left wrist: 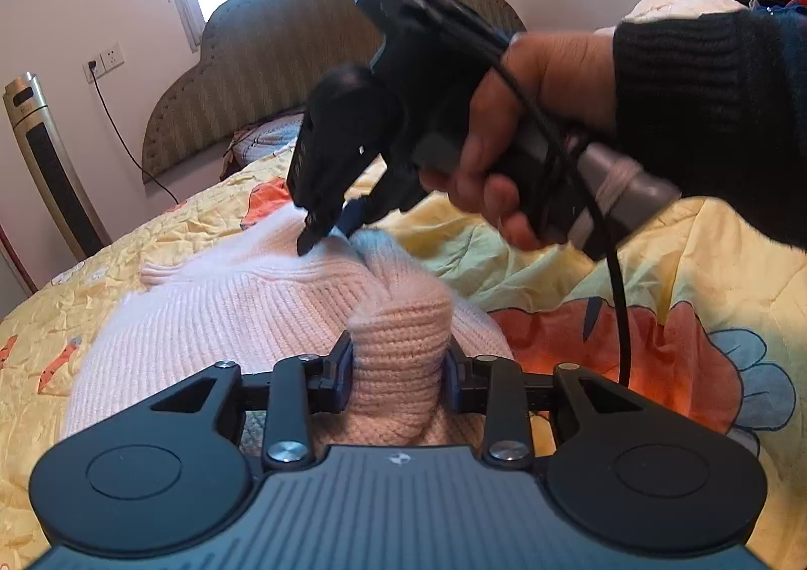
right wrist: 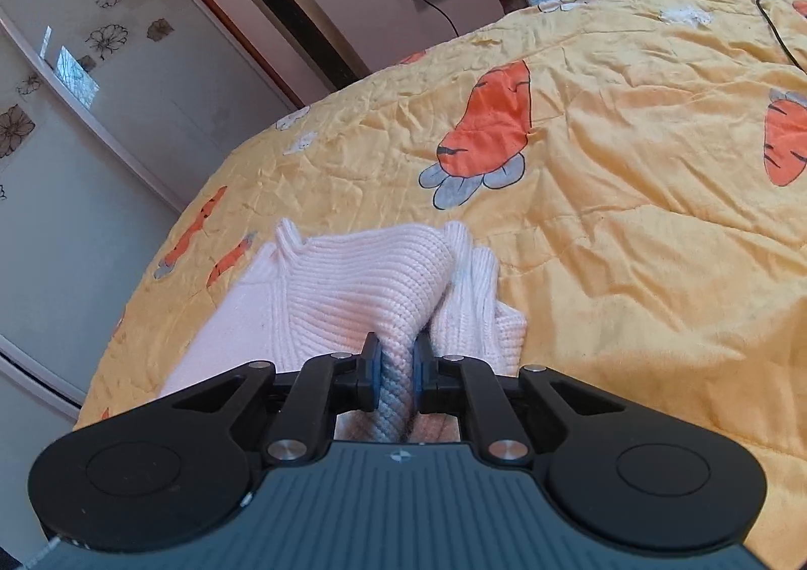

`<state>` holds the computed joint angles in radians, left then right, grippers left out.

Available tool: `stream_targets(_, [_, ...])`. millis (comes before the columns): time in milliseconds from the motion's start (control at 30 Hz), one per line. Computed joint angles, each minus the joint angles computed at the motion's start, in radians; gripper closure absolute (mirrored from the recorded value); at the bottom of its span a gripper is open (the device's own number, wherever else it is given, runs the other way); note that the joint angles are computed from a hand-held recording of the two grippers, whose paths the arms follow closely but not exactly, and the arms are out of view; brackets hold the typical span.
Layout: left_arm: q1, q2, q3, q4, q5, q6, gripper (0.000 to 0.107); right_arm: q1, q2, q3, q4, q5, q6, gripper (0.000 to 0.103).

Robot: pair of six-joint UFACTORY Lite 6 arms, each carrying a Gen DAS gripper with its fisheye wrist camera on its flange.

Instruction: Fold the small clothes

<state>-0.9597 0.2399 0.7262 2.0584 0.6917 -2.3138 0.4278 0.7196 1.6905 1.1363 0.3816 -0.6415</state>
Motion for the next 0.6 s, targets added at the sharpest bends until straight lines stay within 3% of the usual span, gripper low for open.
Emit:
stream_targets(67, [0.014, -0.060, -0.066, 0.114, 0.000, -0.115, 0.056, 0.003, 0.019, -0.001, 0.003, -0.014, -0.007, 0.084])
stream_targets(133, [0.032, -0.172, -0.178, 0.276, 0.017, -0.255, 0.018, 0.017, -0.010, -0.045, 0.068, -0.045, -0.078, 0.083])
stream_targets(167, [0.028, -0.223, -0.233, 0.312, 0.050, -0.281, 0.011, 0.028, -0.029, -0.068, 0.078, -0.066, -0.092, 0.078])
stream_targets(233, [0.010, -0.365, -0.372, 0.338, 0.123, -0.258, 0.009, 0.042, -0.076, -0.133, 0.203, -0.095, -0.208, 0.066])
stream_targets(300, [0.004, -0.519, -0.486, 0.289, 0.131, -0.168, 0.009, 0.053, -0.166, -0.243, 0.412, -0.124, -0.371, 0.053])
stream_targets(467, [0.049, -0.752, -0.659, -0.005, 0.108, 0.113, 0.009, 0.085, -0.521, -0.641, 0.936, -0.073, -0.848, 0.051])
stream_targets(533, [0.153, -0.732, -0.663, 0.019, 0.054, 0.105, 0.009, 0.137, -0.607, -0.733, 1.056, -0.118, -0.959, 0.051])
stream_targets(600, [0.238, -0.649, -0.630, 0.102, 0.025, 0.032, 0.010, 0.185, -0.640, -0.765, 1.049, -0.169, -0.957, 0.052])
